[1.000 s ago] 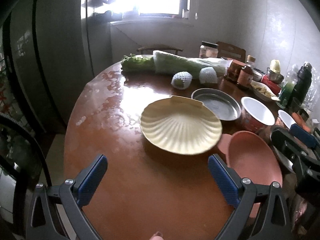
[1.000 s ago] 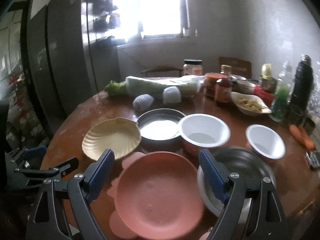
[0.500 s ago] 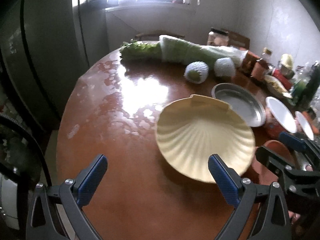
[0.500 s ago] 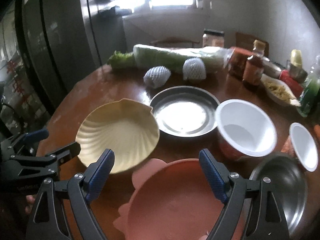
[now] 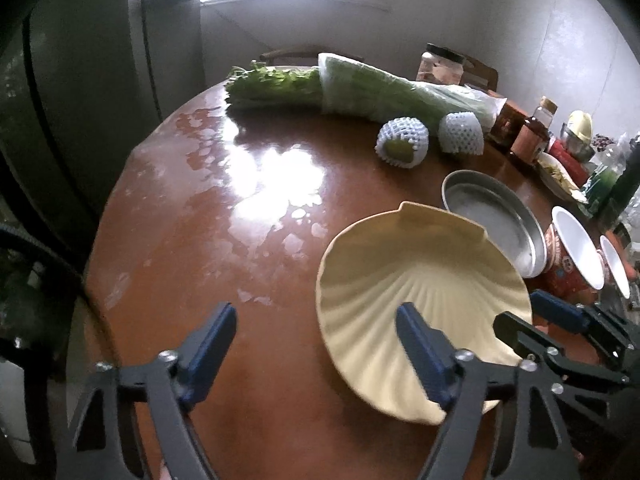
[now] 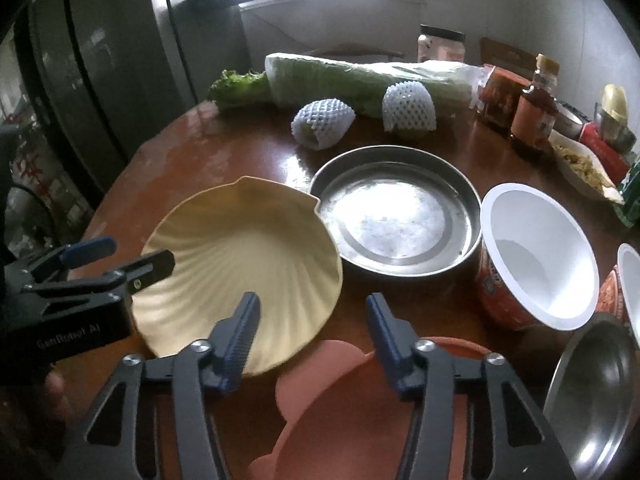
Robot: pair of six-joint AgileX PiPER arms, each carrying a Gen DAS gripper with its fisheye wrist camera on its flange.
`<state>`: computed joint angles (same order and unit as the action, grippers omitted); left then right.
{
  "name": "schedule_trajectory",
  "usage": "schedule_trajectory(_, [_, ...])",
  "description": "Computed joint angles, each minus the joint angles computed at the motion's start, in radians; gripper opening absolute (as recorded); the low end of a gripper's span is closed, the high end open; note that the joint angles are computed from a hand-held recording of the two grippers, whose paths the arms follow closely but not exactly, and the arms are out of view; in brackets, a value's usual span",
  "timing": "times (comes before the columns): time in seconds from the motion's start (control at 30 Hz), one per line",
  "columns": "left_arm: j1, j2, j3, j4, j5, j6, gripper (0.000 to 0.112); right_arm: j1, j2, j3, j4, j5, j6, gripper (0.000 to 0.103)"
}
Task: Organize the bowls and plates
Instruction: 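Move the right gripper to the cream shell plate rim and close, then slide the shell plate aside with the right gripper and open it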
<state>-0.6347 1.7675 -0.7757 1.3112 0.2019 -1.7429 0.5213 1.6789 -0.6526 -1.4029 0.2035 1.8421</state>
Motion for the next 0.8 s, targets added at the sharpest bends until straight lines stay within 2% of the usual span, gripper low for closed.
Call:
schedule_trajectory(0.03, [0.019, 0.005, -0.001, 0.024, -0.042, -0.022, 0.063, 0.000, 0.005, -0.005, 0.007, -0.001, -0.008, 0.047])
schedule_trajectory(0.1, [0.043, 0.017, -0.010, -0.024, -0.094, 0.032, 0.060, -0.010, 0.017, -0.019, 0.072, -0.008, -0.072, 0.043])
schedule_trajectory(0.17, [0.044, 0.028, -0.019, -0.052, -0.107, 0.063, 0.055, -0.018, 0.029, -0.029, 0.095, -0.018, -0.099, 0.034])
schedule_trajectory(0.27, [0.041, 0.040, -0.034, -0.206, -0.123, 0.226, 0.047, -0.017, 0.037, -0.045, 0.124, -0.019, -0.139, 0.028])
schedule_trajectory(0.37, [0.010, 0.043, -0.042, -0.166, -0.071, 0.184, 0.046, -0.001, 0.032, -0.048, 0.092, 0.002, -0.104, 0.027])
schedule_trajectory(0.43, [0.013, 0.035, -0.035, -0.163, -0.067, 0.177, 0.046, 0.009, 0.027, -0.050, 0.099, 0.007, -0.113, 0.027])
schedule_trajectory(0.57, [0.002, -0.017, 0.010, -0.024, -0.031, 0.031, 0.046, 0.042, 0.001, -0.044, 0.122, 0.017, -0.129, 0.027])
schedule_trajectory(0.7, [-0.026, -0.070, 0.055, 0.072, 0.038, -0.071, 0.046, 0.102, -0.024, -0.039, 0.135, 0.048, -0.117, 0.028])
schedule_trajectory(0.8, [-0.029, -0.080, 0.073, 0.036, 0.056, -0.038, 0.046, 0.150, -0.035, -0.030, 0.131, 0.068, -0.077, 0.028])
